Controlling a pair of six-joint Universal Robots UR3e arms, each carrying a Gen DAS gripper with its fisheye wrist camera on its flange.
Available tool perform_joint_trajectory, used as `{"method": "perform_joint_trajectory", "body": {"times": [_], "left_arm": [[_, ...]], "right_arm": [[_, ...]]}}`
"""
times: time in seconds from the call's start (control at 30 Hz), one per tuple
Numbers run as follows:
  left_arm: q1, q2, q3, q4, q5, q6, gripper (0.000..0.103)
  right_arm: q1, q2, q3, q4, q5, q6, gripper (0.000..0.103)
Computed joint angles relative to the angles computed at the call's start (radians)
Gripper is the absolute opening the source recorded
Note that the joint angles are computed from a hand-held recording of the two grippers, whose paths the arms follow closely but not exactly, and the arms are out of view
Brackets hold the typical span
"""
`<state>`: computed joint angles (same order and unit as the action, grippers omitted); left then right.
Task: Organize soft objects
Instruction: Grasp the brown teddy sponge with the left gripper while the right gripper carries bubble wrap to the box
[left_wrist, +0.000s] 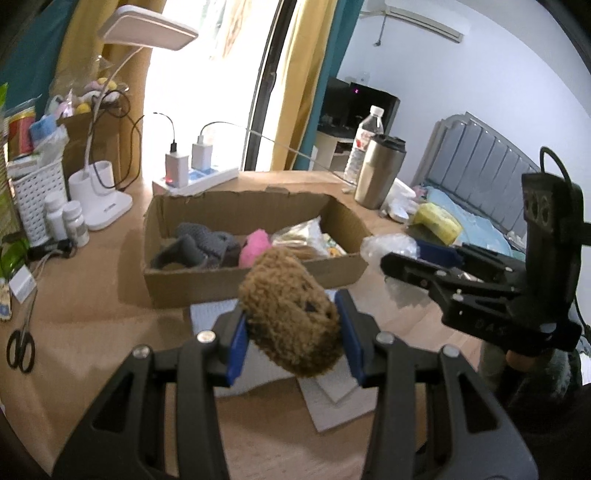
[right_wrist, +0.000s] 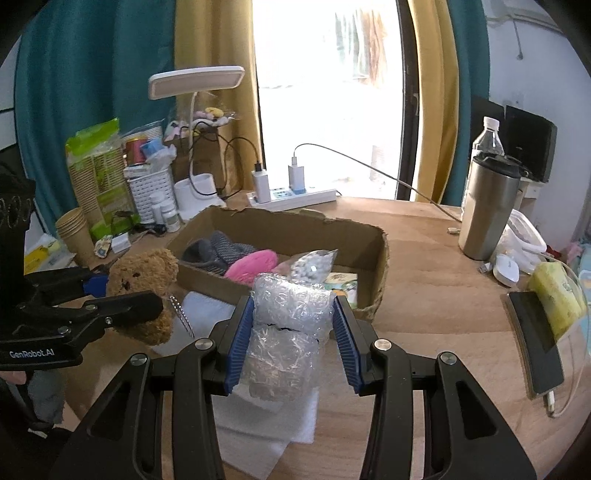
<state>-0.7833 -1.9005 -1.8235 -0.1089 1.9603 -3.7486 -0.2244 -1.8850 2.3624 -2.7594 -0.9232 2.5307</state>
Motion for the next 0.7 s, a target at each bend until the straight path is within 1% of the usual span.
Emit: {"method": "perform_joint_trajectory", "body": {"times": [0.23, 0.7], "left_arm": [[0.046, -0.038, 0.078, -0.006, -0.036, 0.067, 0.045], [0.122, -0.126, 0.207, -0.052, -0.101, 0.113, 0.046]], "right_arm": [[0.004, 0.099, -0.059, -0.068, -0.021, 0.035, 0.046], [0.03, 0.288, -0.196, -0.139, -0.054, 0.087, 0.046]]}}
